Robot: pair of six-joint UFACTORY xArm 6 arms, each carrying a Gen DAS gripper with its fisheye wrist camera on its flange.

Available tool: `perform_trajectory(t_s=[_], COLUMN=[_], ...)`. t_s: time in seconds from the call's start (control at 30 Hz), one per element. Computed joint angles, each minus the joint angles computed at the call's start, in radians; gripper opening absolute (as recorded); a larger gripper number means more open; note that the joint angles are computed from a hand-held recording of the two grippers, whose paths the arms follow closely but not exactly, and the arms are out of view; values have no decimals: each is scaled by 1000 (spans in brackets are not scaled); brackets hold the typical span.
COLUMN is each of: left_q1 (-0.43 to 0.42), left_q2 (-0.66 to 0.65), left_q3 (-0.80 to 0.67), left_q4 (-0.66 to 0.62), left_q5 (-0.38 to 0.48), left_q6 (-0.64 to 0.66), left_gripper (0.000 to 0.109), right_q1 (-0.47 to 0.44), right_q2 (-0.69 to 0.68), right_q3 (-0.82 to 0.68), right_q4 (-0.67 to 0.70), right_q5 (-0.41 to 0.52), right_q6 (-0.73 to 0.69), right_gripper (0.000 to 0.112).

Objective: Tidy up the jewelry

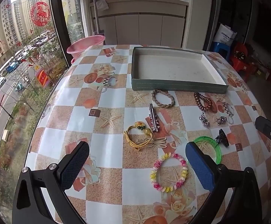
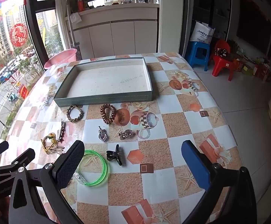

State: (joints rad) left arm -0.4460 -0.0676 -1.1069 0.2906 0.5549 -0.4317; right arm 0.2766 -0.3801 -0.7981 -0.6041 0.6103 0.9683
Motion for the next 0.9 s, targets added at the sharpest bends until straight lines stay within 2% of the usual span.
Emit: perform_trajectory(t_s=[0.9], left_q1=[-4], left_q2=[-3], left_q3=[1], left_q4=[19], left_q5=[8], left_q6=[-17], left_gripper=[103], right_q1=[-2], right_q2=[-10], right_q3=[13], right_q4=[0], right_q5=[-7], right_q6=[-2], right_gripper=[103])
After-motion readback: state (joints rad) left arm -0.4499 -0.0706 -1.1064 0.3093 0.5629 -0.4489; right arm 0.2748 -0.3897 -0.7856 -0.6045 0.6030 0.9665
